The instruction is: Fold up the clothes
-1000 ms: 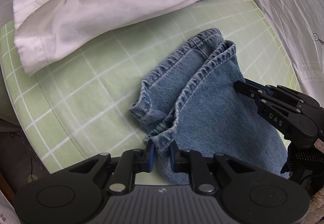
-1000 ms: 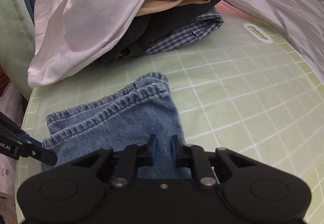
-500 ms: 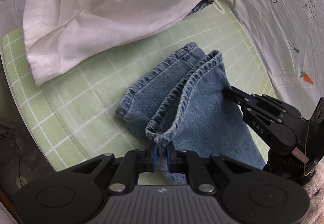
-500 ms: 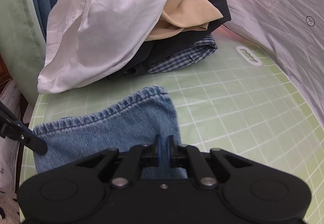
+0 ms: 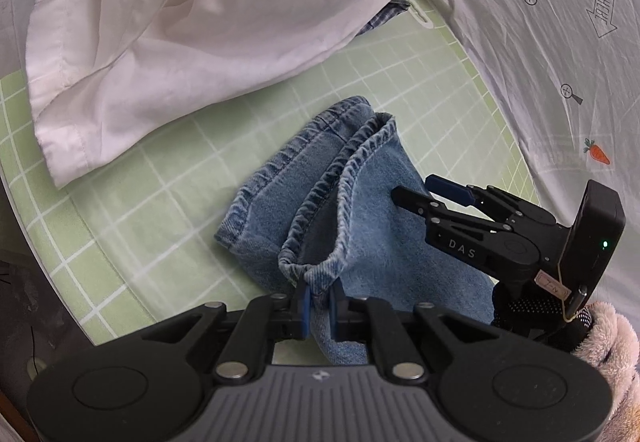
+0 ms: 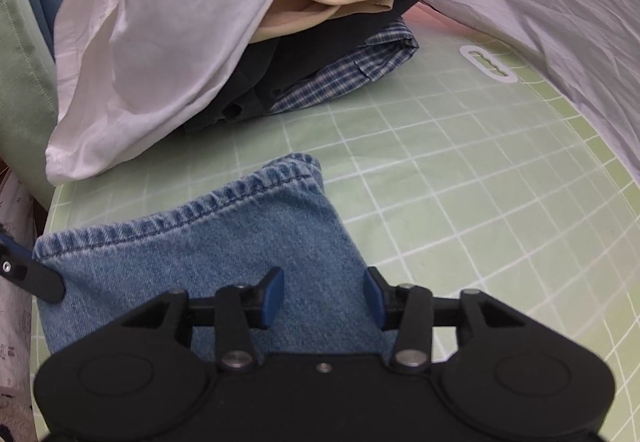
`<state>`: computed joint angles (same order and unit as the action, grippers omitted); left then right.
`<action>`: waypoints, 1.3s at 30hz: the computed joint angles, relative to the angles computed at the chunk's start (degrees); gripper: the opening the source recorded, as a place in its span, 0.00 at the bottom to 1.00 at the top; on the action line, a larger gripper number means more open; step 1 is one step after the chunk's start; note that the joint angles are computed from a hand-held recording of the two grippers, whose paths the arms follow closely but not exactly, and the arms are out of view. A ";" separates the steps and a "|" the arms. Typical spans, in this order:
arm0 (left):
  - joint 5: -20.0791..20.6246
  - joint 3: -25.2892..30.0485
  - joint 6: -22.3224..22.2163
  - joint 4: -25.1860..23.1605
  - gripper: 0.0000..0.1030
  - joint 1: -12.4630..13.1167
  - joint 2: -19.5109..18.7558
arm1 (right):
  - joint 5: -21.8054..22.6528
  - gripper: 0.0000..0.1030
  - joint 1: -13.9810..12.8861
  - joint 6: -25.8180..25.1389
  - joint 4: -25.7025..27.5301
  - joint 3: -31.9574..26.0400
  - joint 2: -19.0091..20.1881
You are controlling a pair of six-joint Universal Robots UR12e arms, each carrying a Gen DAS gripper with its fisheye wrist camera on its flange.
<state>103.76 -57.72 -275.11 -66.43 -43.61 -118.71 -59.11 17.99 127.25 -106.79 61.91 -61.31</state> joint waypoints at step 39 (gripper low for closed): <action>0.48 -1.92 -3.28 1.12 0.10 -0.62 0.80 | 3.14 0.29 -0.47 1.23 17.69 -13.92 7.94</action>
